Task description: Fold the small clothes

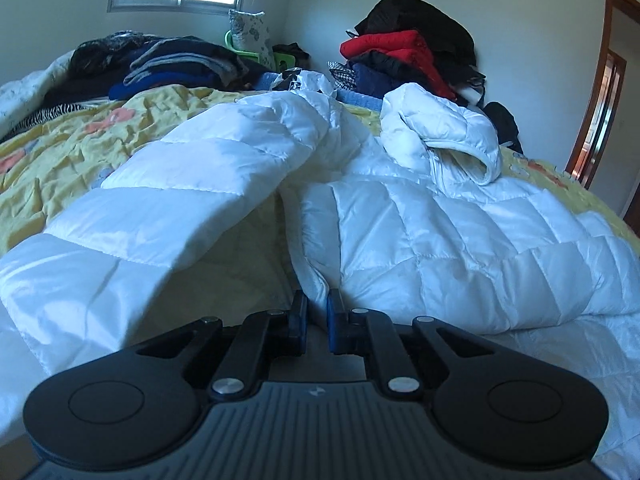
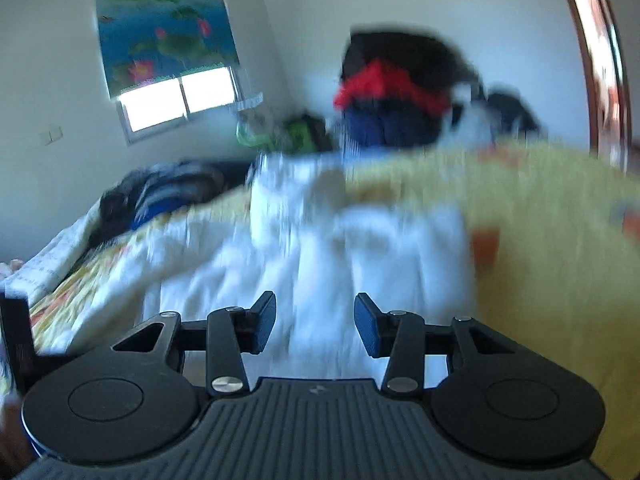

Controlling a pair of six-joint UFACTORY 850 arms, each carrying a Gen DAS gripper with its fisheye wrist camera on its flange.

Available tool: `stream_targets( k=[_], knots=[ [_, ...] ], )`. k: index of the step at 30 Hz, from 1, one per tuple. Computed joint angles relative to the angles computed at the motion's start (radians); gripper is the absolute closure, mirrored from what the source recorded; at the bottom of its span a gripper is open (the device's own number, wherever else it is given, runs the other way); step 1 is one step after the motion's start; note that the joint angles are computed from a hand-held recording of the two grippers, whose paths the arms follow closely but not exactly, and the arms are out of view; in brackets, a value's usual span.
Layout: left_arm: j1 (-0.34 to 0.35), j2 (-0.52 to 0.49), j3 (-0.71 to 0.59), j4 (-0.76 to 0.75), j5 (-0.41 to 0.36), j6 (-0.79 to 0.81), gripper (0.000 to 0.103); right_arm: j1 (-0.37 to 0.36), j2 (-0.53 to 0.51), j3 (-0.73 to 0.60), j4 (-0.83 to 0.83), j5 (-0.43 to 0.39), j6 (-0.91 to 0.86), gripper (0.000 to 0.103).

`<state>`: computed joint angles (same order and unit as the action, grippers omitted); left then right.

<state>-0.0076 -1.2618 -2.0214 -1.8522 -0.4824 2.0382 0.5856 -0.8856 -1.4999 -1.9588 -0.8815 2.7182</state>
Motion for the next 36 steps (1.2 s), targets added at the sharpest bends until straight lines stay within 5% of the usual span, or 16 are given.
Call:
stream_targets(
  k=[6,9,14,19,21,23,25,31,36],
  knots=[
    [0.007,-0.020,-0.035,0.058,-0.018,-0.089,0.093,-0.088,-0.191,-0.334,0.356,0.063,-0.295,0.055],
    [0.010,-0.030,-0.053,0.085,-0.023,-0.128,0.092,-0.098,-0.281,-0.437,0.488,0.020,-0.397,0.069],
    [0.013,-0.046,-0.078,0.114,-0.037,-0.167,0.091,-0.105,-0.309,-0.417,0.487,0.004,-0.322,0.081],
    [0.016,-0.037,-0.070,0.126,-0.048,-0.165,0.088,-0.103,-0.333,-0.464,0.521,0.006,-0.404,0.073],
    [0.018,0.000,-0.018,0.125,-0.051,-0.114,0.076,-0.102,-0.335,-0.475,0.516,0.015,-0.433,0.064],
    [0.036,0.055,0.069,0.064,-0.102,-0.020,0.043,-0.099,-0.326,-0.468,0.504,0.022,-0.449,0.059],
    [0.061,0.105,0.153,-0.015,-0.177,0.065,0.029,-0.087,-0.317,-0.466,0.495,0.001,-0.455,0.058],
    [0.138,0.216,0.328,-0.167,-0.242,0.222,0.029,-0.012,-0.260,-0.407,0.362,-0.073,-0.284,0.046],
    [0.245,0.230,0.351,-0.144,-0.322,-0.026,0.028,0.037,-0.217,-0.376,0.184,0.121,-0.172,0.044]
  ],
)
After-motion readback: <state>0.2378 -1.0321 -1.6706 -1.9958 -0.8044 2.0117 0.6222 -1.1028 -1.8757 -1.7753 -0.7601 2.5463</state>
